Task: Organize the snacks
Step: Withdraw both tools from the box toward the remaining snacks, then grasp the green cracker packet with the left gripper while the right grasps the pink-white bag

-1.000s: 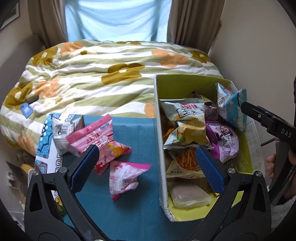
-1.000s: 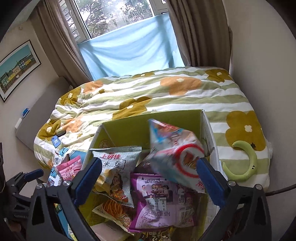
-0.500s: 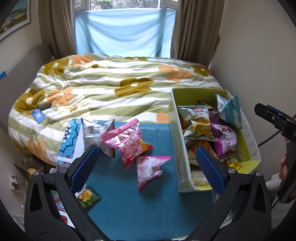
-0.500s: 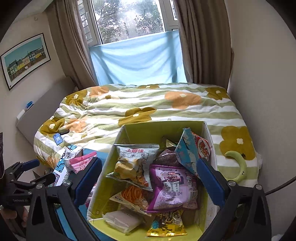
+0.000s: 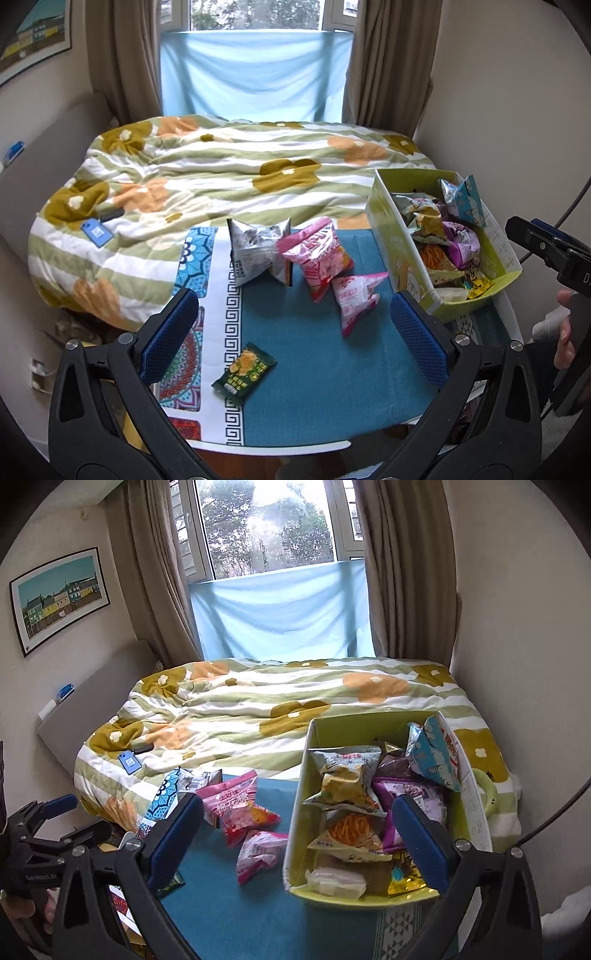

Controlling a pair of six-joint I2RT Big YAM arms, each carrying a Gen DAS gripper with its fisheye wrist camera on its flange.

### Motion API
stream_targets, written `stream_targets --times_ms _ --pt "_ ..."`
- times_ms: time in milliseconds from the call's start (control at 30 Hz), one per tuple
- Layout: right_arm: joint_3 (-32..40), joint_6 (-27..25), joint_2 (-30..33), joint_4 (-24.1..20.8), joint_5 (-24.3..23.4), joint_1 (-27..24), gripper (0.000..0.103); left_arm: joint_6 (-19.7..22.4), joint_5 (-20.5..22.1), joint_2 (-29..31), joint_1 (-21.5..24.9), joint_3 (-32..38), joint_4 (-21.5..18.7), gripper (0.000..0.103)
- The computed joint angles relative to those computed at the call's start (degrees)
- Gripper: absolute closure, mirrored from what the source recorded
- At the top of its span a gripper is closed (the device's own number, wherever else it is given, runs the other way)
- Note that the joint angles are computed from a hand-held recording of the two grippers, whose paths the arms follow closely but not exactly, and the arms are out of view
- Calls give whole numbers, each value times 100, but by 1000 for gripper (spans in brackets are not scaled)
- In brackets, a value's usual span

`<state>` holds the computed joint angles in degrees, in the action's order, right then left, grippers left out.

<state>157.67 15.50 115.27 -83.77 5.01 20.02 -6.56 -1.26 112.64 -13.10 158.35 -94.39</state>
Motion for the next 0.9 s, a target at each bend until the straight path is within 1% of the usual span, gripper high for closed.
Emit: stream_targets --times_ms 67,133,267,367,433,567,767,867,900 --pt "-578 215 -290 239 71 150 1 204 160 -462 158 -873 331 0" --pt "-967 426 -472 357 174 307 1 420 349 -787 313 -1525 571 0" --pt "-1487 822 -656 543 397 599 1 890 669 -1084 596 -2358 737 0" --pt "-1931 1236 -780 774 478 766 1 1242 758 -1202 712 -2945 866 0" --pt "-2299 1357 -869 1000 546 861 1 1415 826 -1308 773 -3419 1060 0" --pt "-2800 1388 -854 1308 642 1038 1 1556 942 -1333 839 -4093 1382 2" --pt "-3104 1223 -539 1644 810 1136 1 1875 894 -1173 861 -4734 1691 15" --pt "-2980 1150 -247 1589 930 1129 1 1995 741 -1055 852 -4843 1710 15" --pt "-2862 1142 -111 1481 989 1127 1 2006 733 -1033 859 -4874 1727 16"
